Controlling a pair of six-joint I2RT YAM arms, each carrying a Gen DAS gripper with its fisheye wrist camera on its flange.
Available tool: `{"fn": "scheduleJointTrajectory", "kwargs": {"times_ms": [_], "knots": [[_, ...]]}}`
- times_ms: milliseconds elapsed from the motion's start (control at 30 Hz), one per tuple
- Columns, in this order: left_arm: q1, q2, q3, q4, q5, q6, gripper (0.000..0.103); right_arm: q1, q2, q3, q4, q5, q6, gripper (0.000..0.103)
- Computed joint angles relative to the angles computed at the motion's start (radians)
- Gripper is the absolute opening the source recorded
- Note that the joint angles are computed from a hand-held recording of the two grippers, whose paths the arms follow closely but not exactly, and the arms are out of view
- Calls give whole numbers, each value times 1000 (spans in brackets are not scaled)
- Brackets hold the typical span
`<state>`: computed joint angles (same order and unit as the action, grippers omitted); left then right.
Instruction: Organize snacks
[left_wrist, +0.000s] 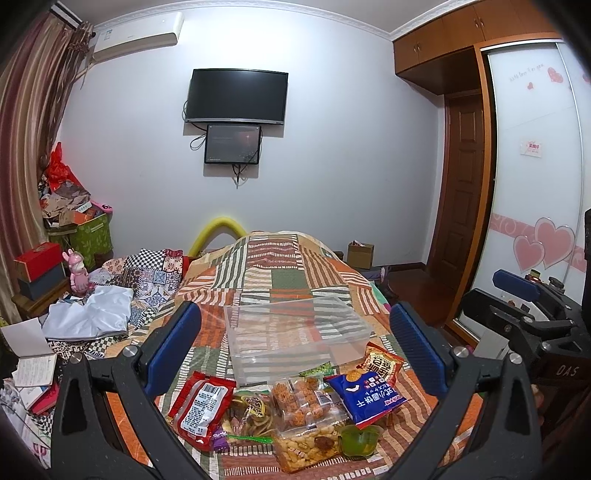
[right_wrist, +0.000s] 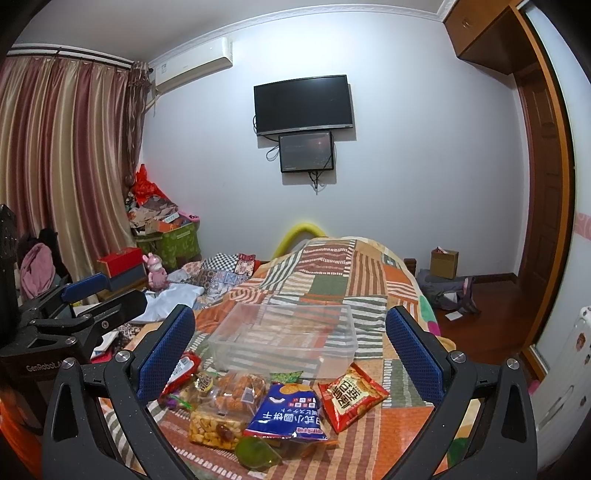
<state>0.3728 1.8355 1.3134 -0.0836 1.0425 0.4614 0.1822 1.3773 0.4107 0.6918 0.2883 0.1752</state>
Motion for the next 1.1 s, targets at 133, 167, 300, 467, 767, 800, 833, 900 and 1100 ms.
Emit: {"fn": "scheduleJointTrajectory", "kwargs": {"times_ms": [133,167,300,467,767,800,833,900,1100], "knots": [[1,2,5,-5,3,1,103,-2,-5,0,-3,-5,1,103],[0,3,5,-3,1,-2,103,-2,-5,0,-3,-5,1,103],[-1,5,13,-15,1,2,103,-2,-5,0,-4,-4,2,103],[-2,6,18,-25,0,8,103,-2,-7,-1,-3,-6,3,103],[-2,8,22,-36,0,16,103,-1,-6,2,-6,-6,6,103],[-2,8,22,-36,0,16,103,-1,-5,3,-9,-7,8,103],[-2,8,21,-34,-1,15,103,0,-5,4,-9,-7,9,103],[-3,7,19,-32,-1,14,103,-1,-4,2,-6,-9,10,103],[-3,6,14,-31,-2,17,103,-6,8,-1,6,-17,9,103]]}}
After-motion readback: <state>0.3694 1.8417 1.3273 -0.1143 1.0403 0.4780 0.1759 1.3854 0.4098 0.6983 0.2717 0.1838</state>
